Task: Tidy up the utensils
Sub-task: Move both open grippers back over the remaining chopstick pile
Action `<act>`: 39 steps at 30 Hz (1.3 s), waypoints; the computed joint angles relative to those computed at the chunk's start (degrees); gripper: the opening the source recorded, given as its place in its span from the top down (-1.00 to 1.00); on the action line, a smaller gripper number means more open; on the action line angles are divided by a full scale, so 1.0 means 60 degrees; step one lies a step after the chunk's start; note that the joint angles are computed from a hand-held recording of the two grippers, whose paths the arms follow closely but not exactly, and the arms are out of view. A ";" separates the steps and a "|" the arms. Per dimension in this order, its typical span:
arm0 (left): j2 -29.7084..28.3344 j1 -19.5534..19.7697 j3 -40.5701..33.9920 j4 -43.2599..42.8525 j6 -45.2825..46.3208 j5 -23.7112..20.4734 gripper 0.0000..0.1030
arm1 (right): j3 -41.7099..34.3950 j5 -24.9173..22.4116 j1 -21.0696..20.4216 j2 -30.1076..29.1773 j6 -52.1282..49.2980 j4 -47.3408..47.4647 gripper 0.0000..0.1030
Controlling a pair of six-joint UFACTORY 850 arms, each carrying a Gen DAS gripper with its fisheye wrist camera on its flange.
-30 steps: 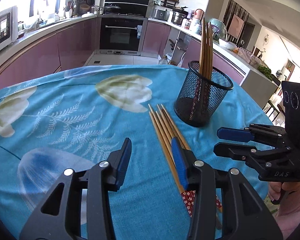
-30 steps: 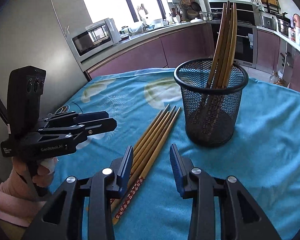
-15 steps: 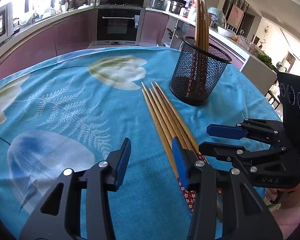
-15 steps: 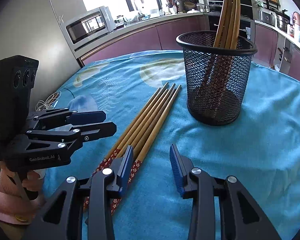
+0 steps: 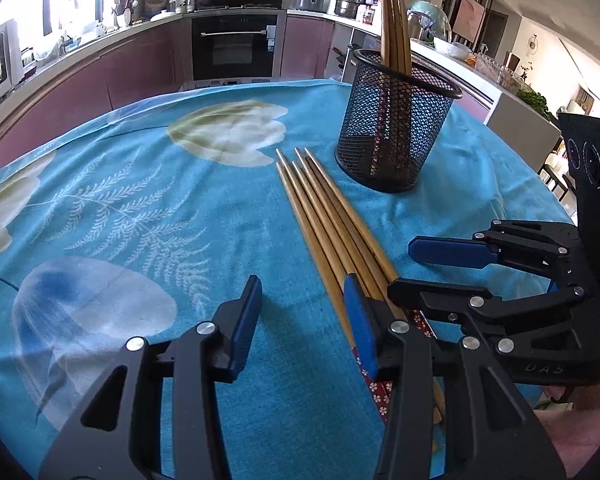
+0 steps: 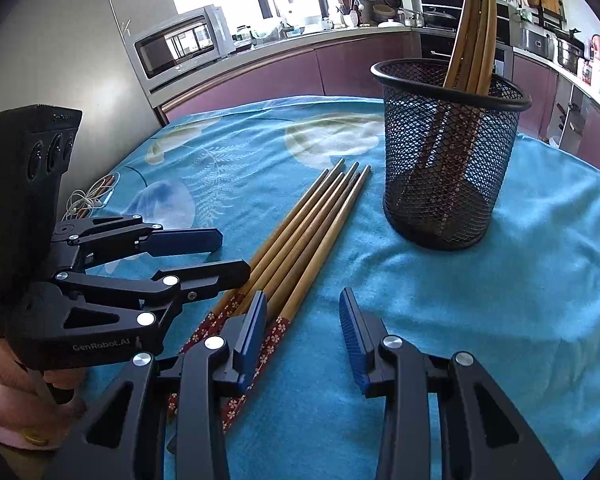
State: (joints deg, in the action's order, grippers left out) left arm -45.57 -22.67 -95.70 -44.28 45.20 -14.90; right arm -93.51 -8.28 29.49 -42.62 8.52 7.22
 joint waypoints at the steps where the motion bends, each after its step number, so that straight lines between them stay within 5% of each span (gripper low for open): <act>1: -0.0004 0.0002 -0.0006 -0.0002 -0.0003 -0.0006 0.18 | 0.0002 0.0003 -0.0002 0.0001 -0.0031 0.0039 0.31; 19: 0.0004 -0.0129 0.0026 0.2445 -0.2059 0.0392 0.18 | -0.0127 -0.0406 0.0066 -0.0049 0.3265 -0.3339 0.33; 29: -0.0241 -0.0012 -0.0447 0.2168 -0.1817 -0.0092 0.23 | -0.0661 -0.0886 0.0090 -0.0340 0.3971 -0.4148 0.41; 39: -0.0792 -0.0002 -0.1374 0.3227 -0.3042 -0.0435 0.55 | -0.1800 -0.1664 0.0097 -0.1005 0.4317 -0.4757 0.60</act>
